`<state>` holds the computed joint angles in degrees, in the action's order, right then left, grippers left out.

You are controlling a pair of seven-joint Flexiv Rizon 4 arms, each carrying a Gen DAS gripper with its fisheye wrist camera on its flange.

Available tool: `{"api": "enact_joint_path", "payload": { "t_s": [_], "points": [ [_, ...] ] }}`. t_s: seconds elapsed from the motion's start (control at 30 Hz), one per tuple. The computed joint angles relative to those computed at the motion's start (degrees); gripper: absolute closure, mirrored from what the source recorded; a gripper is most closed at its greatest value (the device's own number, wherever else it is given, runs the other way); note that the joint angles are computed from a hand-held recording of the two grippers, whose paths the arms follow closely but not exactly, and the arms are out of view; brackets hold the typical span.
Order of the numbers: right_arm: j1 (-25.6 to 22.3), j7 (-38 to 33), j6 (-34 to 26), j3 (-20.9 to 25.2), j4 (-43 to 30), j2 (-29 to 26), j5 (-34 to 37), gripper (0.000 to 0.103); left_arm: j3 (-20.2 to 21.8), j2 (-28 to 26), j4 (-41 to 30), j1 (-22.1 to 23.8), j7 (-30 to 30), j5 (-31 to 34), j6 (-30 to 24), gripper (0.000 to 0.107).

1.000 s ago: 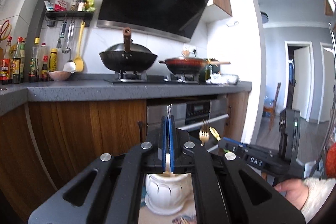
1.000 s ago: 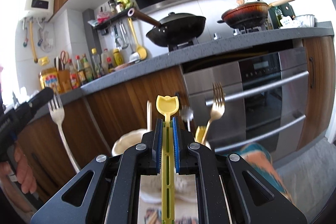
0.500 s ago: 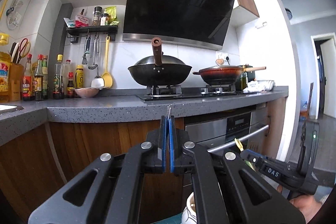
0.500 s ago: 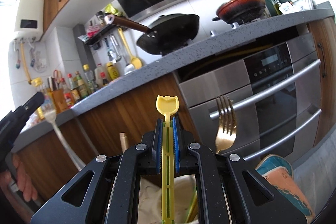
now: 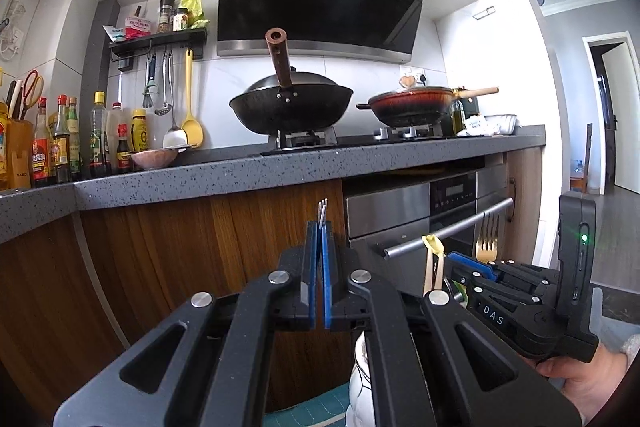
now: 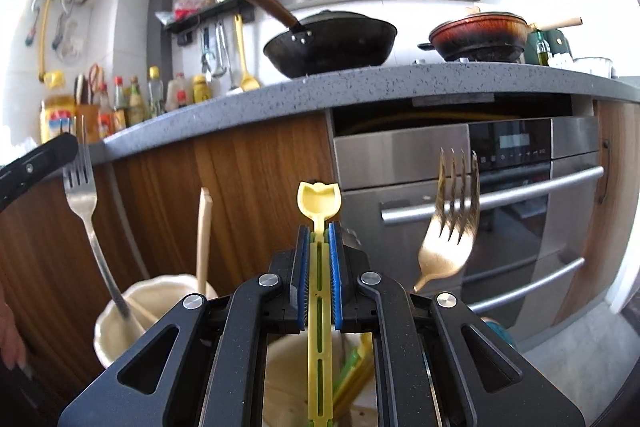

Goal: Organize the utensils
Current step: 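Lift the silver fork with the left tool while the right tool lifts the yellow utensil, then drop the fork in the tall cup while the right tool drops the yellow utensil in the short cup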

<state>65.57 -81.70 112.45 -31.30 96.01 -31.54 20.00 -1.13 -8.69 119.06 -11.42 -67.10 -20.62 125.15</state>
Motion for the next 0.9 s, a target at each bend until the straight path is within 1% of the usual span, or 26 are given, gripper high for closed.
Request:
{"api": "enact_joint_path", "payload": {
  "t_s": [0.07, 0.13, 0.17, 0.2, 0.3, 0.4, 0.47, 0.53, 0.7, 0.8, 0.9],
  "points": [
    [1.0, -0.52, 0.04, -0.66, 1.65, 1.0, 0.37, 0.092, -0.04, 0.03, 0.28, 0.03, 0.0, 0.44, -0.23, 0.105],
    [1.17, -1.41, 0.95, -0.28, 3.21, 2.1, 0.56, 0.092, -0.11, 0.03, 0.54, 0.05, -0.08, 0.93, -0.36, 0.105],
    [2.19, -2.16, 0.94, -1.23, 4.01, 2.5, 1.35, 0.092, -0.11, -0.01, 0.68, -0.05, 0.02, 0.98, -0.32, 0.105],
    [2.46, -2.73, 1.2, -1.17, 4.91, 3.17, 1.7, 0.092, -0.19, 0.08, 0.83, 0.08, -0.29, 1.42, -0.45, 0.105],
    [0.55, -3.84, 1.32, 2.33, 6.97, 5.59, 1.53, 0.092, -0.45, 0.29, 1.17, 0.88, -1.81, 3.72, -0.98, 0.105],
    [-0.73, -5.12, 1.57, 4.63, 8.4, 7.16, 1.89, 0.092, -0.33, 0.34, 1.53, 0.9, -2.14, 4.45, -0.85, 0.105],
    [-2.42, -5.15, 0.63, 6.99, 9.14, 8.35, 1.68, 0.092, -0.51, 0.66, 1.7, 1.71, -3.66, 5.96, -1.48, 0.104],
    [-3.27, -4.8, 0.02, 8.15, 9.72, 8.9, 1.37, 0.092, -0.63, 0.89, 1.69, 2.45, -5.19, 7.31, -2.23, 0.104],
    [-1.46, -4.45, -0.67, 6.67, 11.68, 10.01, 1.13, 0.092, -0.82, 1.31, 1.49, 3.95, -8.38, 10.31, -4.63, 0.103],
    [-1.41, -3.52, -1.44, 6.75, 12.49, 10.45, 0.33, 0.092, -0.65, 1.38, 1.47, 3.95, -8.96, 11.04, -4.96, 0.103],
    [-0.62, -2.52, -1.92, 5.62, 12.9, 10.23, -0.35, 0.092, -0.38, 1.42, 1.6, 3.47, -8.61, 10.69, -5.05, 0.103]
  ]
}}
